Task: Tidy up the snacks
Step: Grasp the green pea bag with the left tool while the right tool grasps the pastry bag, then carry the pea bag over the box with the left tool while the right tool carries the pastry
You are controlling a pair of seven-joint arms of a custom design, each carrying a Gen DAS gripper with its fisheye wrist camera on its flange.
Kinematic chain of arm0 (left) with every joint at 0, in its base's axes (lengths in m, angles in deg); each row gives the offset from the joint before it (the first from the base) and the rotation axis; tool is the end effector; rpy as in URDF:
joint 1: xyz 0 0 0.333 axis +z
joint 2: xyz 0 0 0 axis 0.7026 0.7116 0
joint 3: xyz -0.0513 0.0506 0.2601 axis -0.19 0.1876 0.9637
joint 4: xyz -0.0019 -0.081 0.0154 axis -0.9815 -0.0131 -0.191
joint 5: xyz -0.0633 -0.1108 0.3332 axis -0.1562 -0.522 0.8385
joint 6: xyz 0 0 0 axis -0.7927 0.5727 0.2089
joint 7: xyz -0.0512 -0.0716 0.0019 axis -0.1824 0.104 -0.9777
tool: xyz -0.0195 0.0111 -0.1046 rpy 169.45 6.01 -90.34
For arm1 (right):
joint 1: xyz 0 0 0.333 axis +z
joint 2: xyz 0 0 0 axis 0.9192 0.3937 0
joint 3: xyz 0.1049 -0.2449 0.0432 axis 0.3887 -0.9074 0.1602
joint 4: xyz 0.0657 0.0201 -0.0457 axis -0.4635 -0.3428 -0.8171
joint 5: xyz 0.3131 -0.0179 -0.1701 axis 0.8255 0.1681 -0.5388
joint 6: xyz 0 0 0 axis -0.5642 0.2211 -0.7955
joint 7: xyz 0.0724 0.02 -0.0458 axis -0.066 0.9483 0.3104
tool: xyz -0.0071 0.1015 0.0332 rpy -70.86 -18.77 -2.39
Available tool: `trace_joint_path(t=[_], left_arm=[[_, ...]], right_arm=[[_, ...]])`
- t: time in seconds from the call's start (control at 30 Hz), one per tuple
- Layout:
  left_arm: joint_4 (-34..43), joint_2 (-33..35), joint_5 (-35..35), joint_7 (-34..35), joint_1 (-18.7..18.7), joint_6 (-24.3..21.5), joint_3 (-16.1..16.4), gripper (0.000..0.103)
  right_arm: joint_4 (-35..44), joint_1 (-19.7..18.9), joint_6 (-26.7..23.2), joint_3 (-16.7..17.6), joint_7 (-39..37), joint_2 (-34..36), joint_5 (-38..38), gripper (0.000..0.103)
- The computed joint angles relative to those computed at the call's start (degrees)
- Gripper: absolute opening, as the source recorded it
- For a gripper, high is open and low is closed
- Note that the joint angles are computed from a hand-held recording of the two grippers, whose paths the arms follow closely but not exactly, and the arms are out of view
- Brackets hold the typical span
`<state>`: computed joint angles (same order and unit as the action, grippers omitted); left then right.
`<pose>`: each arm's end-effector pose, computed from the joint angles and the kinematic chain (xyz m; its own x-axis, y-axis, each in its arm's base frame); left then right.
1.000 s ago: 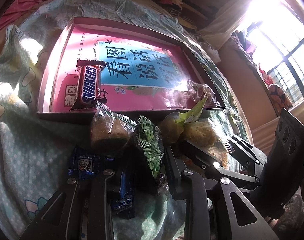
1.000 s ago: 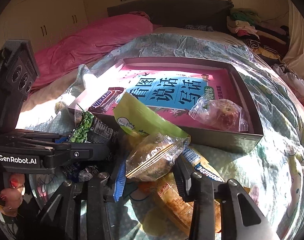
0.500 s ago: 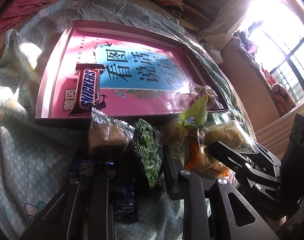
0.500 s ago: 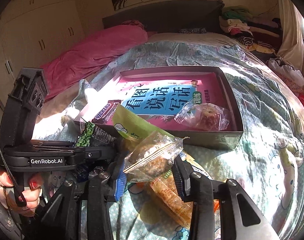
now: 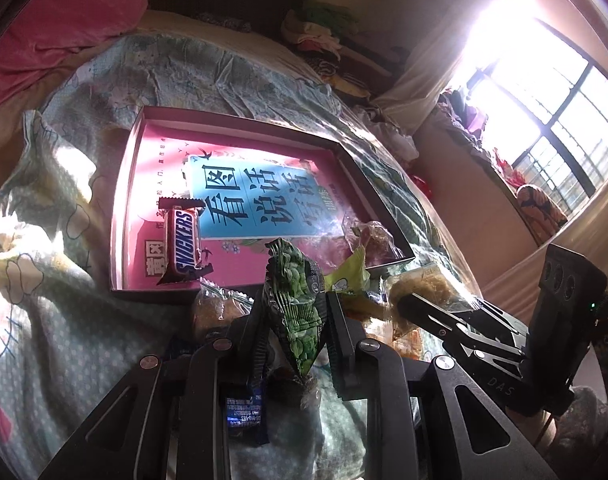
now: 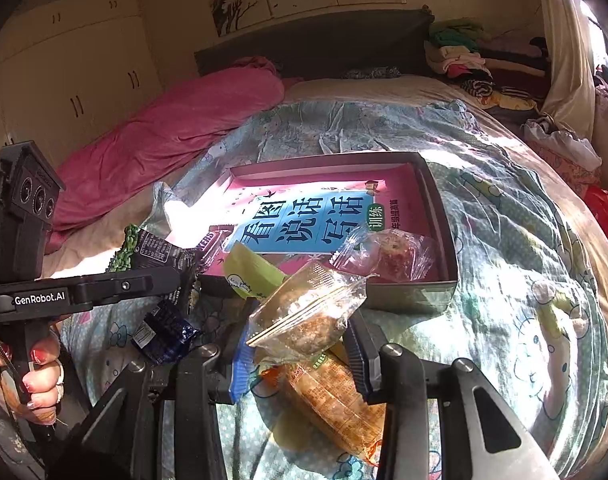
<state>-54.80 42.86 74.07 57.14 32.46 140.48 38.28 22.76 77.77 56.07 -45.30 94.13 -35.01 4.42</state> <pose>0.6165 -0.2453 0.3966 0.1714 -0.8602 0.4803 -0.6646 -0.4609 -0.5881 0.7044 0.2221 0.3968 0.7083 -0.6800 -0.1897 -0.5587 -0.3757 -0.7394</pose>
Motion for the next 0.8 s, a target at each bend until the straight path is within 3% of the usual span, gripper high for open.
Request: trace_joint_path(t=[0.2, 0.4, 0.6, 0.8], left_arm=[[-3.43, -3.01, 4.90, -7.91, -2.90, 2.81, 6.23, 0.027], [-5.55, -5.36, 12.27, -17.33, -4.52, 2.42, 10.41, 0.027], [-5.56, -6.51, 19.35, -23.61, -3.39, -0.57, 10.19, 0.027], [-3.60, -5.78, 20.61, -22.80, -1.11, -5.17, 7.25, 0.027]], right_arm=[[1.14, -0.25, -0.03, 0.06, 0.73, 0.41, 0.25, 0.041], [3.14, -0.44, -0.26, 0.16, 1.57, 1.49, 0.31, 0.041], [6.72, -0.49, -0.79, 0.29, 2.98, 3.56, -0.08, 0.041], [12.81, -0.35, -2.02, 0.39, 5.40, 7.27, -1.25, 0.041]])
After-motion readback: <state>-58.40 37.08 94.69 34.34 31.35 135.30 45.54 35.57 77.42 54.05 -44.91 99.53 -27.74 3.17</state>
